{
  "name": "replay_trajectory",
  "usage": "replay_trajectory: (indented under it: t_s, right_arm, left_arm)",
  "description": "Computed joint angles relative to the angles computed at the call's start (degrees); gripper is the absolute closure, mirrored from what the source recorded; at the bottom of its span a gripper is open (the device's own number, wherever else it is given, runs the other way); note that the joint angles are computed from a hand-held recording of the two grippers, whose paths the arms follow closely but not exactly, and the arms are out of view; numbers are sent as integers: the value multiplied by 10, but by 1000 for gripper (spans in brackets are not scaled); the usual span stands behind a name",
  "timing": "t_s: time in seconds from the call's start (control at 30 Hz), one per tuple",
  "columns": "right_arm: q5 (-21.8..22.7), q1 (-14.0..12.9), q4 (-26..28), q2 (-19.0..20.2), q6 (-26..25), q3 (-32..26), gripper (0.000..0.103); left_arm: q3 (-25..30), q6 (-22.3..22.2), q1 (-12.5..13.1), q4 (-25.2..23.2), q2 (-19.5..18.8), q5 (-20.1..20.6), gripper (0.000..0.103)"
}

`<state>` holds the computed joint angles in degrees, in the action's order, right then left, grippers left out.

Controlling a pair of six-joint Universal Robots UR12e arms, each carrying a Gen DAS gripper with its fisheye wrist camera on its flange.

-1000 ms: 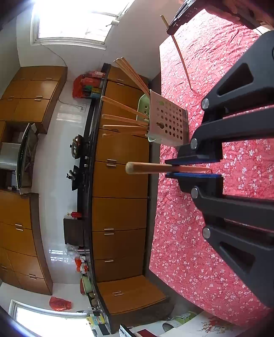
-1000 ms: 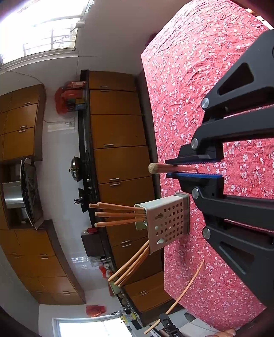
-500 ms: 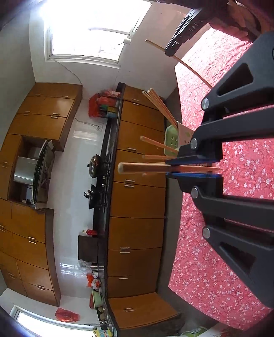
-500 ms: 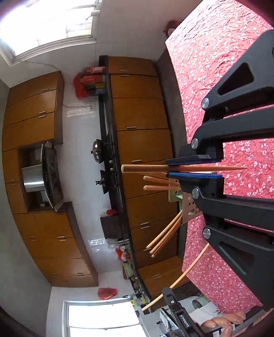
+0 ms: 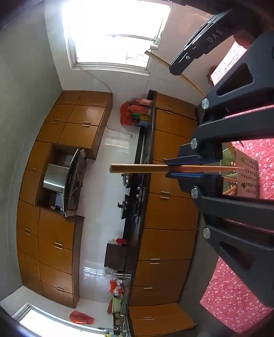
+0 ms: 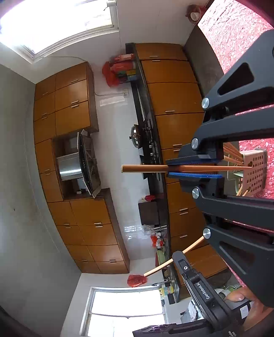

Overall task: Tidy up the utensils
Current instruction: 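Open both grippers to drop the chopsticks into the holder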

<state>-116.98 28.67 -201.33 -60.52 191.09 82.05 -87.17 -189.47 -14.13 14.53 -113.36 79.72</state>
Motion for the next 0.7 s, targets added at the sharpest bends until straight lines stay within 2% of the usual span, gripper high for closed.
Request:
replay_trajectory:
  t_s: [0.1, 0.27, 0.4, 0.57, 0.63, 0.67, 0.7]
  right_arm:
    - [4, -5, -12, 15, -5, -21, 95]
    - [3, -7, -39, 46, -43, -55, 95]
    - [11, -13, -23, 58, -32, -61, 95]
    - [8, -17, 23, 59, -6, -55, 95]
    - [16, -18, 36, 50, 7, -45, 82]
    - [11, -17, 33, 47, 6, -40, 64]
    - [2, -15, 21, 42, 2, -33, 56]
  left_arm:
    - [26, 6, -5, 12, -17, 26, 95]
    - [61, 35, -13, 32, -48, 56, 95]
    - [73, 28, -12, 9, -63, 45, 95]
    - [78, 22, -6, -24, -74, 27, 95]
    - [78, 10, -2, -32, -74, 23, 93]
    - [77, 3, 0, -34, -73, 20, 86]
    - [73, -5, 2, -32, -70, 24, 78]
